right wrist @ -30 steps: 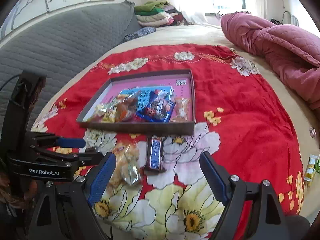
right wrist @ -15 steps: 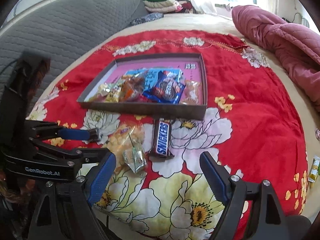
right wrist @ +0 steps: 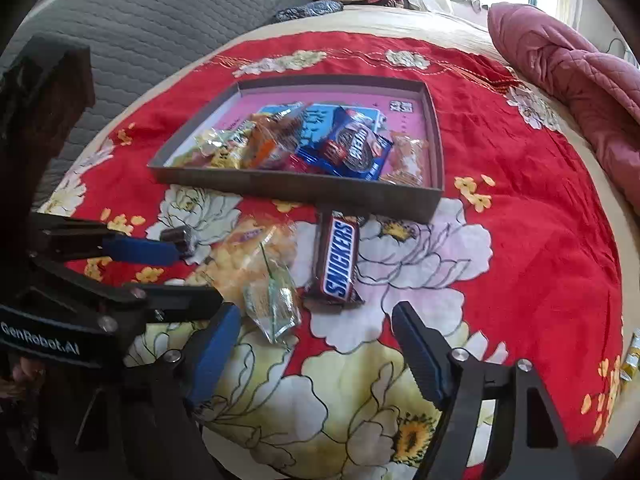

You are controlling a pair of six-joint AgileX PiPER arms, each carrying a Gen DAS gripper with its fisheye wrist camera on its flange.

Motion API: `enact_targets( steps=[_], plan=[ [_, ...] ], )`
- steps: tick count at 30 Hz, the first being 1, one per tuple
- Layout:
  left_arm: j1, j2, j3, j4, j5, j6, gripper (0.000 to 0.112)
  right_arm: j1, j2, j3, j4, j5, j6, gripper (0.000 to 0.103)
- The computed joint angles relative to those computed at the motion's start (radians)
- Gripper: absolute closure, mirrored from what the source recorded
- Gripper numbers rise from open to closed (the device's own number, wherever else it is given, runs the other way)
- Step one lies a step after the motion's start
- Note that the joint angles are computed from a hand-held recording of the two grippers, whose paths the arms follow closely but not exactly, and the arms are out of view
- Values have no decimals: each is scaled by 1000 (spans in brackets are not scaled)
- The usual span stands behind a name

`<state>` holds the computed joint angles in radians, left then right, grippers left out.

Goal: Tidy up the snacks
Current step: 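Grasp the small clear packet with the right tool while the left tool grasps the cracker packet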

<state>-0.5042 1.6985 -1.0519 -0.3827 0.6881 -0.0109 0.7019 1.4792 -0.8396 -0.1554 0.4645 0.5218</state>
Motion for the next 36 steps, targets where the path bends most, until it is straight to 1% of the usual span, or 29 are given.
enact_targets(
  steps=[3,5,7,9,11,12,13,20,21,22,23,26,28,31,33,36],
  plan=[
    [-2,12,-12,-8,7,7,42,-8,25,-12,58,-1,-69,40],
    [-7,24,-23,0,10,2,42,-8,36,-18,87,-2,-105,52],
    [-9,40,-31,-5,13,7,42,-8,41,-19,106,-16,-132,59],
    [0,55,-33,-29,12,21,42,-10,51,-21,115,-25,-144,62],
    [9,63,-32,-51,11,39,42,-27,62,-21,197,-40,-230,71],
    [12,67,-32,-59,11,43,42,-37,67,-22,249,-45,-286,72],
    [15,70,-32,-67,11,50,43,-39,70,-22,265,-47,-303,75],
    [36,80,-25,-160,0,118,43,-72,52,0,370,-66,-391,78],
    [38,79,-24,-175,-2,129,44,-81,44,8,401,-72,-417,78],
    [41,77,-23,-190,-3,140,47,-91,35,17,434,-79,-444,78],
    [42,76,-24,-198,-3,146,47,-99,28,23,457,-83,-461,78],
    [41,69,-27,-204,-5,150,48,-123,4,45,520,-91,-508,78],
    [45,71,-30,-195,7,150,49,-141,-3,52,547,-89,-520,79],
    [45,76,-15,-209,11,164,49,-207,-24,84,754,-94,-695,79],
    [28,86,-21,-179,7,138,49,-254,-29,101,897,-82,-819,79],
    [6,101,-37,-161,1,117,49,-284,-34,115,982,-78,-890,79]
  ],
)
